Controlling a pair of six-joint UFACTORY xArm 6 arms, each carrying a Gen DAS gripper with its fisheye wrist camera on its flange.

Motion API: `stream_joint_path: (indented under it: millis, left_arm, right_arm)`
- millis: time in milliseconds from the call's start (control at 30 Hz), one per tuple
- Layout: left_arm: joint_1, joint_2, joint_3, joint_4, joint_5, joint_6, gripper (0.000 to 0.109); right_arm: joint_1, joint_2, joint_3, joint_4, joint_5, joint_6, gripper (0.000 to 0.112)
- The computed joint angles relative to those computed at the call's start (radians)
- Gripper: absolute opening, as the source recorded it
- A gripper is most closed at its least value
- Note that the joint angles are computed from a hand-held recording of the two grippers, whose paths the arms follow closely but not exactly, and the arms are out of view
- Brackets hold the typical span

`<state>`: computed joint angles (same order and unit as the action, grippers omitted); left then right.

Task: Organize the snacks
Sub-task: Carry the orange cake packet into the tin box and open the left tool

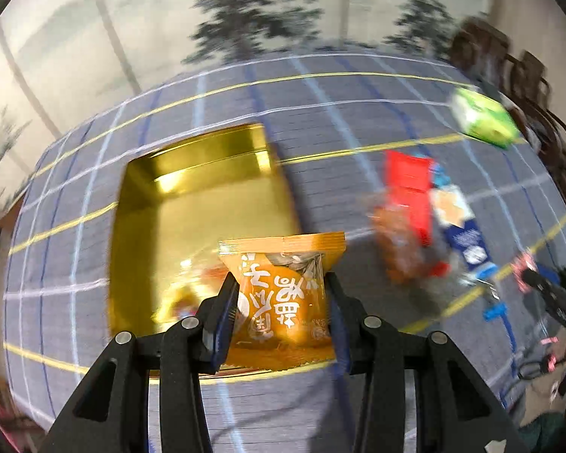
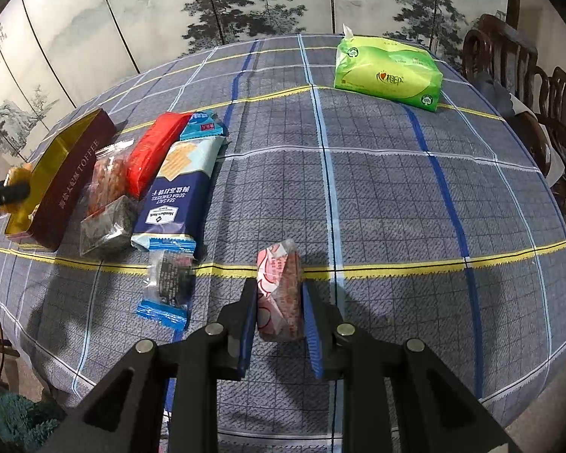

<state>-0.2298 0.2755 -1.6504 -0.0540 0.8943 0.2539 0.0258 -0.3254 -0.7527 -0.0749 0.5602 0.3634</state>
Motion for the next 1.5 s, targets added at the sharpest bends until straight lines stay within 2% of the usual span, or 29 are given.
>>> stream_joint_path:
  millis: [167, 400, 1167, 1500]
  left_arm:
    - [0.04, 0.04, -0.031, 0.074, 0.003, -0.063, 0.04]
    - [0.073, 0.064, -0.03, 0.099, 0.019, -0.087, 0.04]
    - [0.115, 0.084, -0.008, 0.088, 0.007, -0.101, 0.042]
    - [0.124, 0.073, 0.028, 0.05, -0.015, -0.073, 0.043]
  right_arm:
    - [0.004, 0.006, -0.005, -0.022, 0.003, 0.02, 0.023]
    - [0.009, 0.003, -0.001, -0.047, 0.0, 0.05, 0.023]
    - [0.025, -0.003, -0.028, -0.114, 0.012, 0.132, 0.023]
    - [0.079, 0.056, -0.121, -0.136, 0.004, 0.142, 0.023]
